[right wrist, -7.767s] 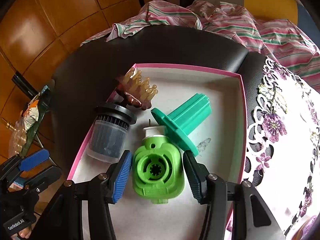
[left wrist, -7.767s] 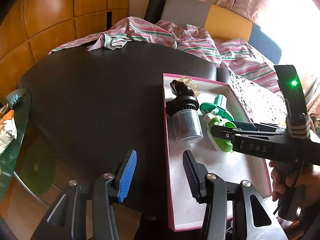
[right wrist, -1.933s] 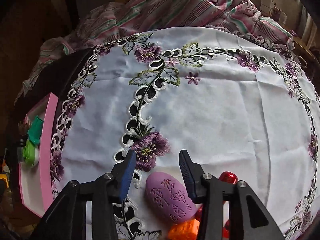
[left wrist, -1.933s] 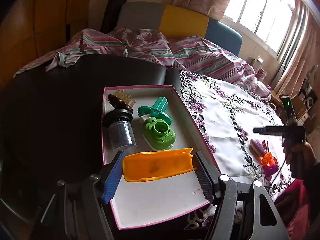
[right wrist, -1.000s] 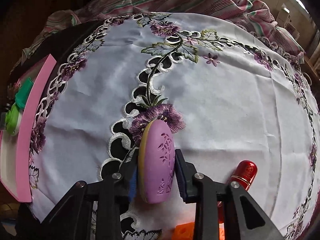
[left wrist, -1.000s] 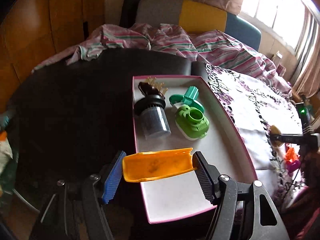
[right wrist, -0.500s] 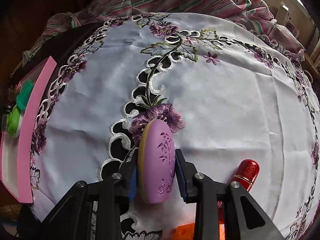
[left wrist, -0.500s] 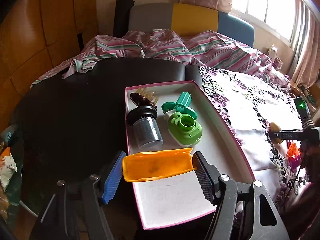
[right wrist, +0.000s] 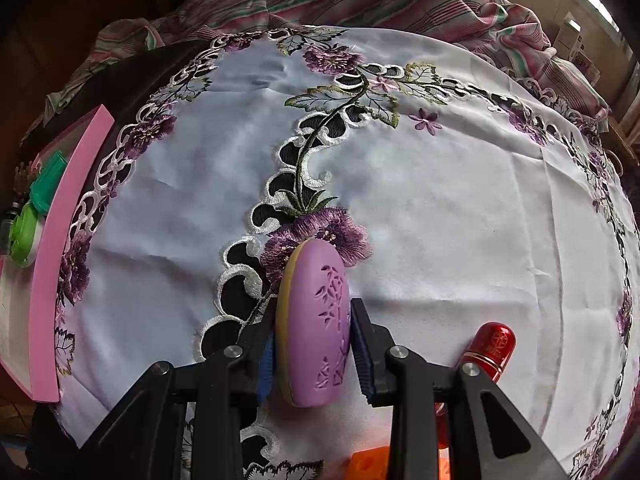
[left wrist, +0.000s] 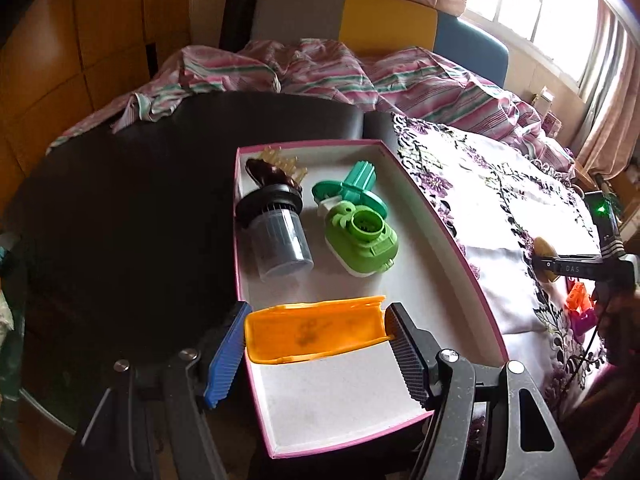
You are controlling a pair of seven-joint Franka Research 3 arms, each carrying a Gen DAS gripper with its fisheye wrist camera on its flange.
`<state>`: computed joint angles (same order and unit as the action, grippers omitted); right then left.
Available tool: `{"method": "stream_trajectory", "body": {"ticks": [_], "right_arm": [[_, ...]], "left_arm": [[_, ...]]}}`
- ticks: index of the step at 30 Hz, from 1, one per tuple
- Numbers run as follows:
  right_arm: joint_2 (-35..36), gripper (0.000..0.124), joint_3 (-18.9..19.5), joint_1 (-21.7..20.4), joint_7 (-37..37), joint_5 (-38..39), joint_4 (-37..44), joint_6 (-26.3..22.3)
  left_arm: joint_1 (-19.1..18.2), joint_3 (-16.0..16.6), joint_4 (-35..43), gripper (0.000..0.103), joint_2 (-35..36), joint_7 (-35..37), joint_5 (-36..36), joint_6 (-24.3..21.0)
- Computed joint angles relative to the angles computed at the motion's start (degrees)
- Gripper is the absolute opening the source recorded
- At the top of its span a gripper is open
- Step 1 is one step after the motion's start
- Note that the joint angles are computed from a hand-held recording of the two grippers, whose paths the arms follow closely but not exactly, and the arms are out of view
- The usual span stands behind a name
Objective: Organize rigid objects
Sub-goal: 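Lower the orange clip into the tray and open the left gripper while the right gripper grasps the soap box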
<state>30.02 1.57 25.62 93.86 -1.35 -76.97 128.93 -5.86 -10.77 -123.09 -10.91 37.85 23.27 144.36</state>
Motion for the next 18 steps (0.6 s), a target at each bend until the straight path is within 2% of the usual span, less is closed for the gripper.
{"method": "stream_trajectory", "body": {"ticks": [6,13,18], "right_arm": [[-0.25,0.033,-0.03,0.09,0.05,-0.17,-0.95,0.96],[-0.26,0.033,-0.04,0.13,-0.25,-0.37,-1.33,1.41],[-0.09,0.033,-0.04,0.2,-0.23,-0.39,-0.46,0.12]], "left_arm": [[0.02,1.99,0.44,0.069,2.22,4.37,-6.59,0.38],[1.46,1.64,3.62,0.069,6.24,3.46,-2.28,-0.76],[1.75,1.74,4.66,0.075,7.33,-0.36,1.63,-0.81]]}}
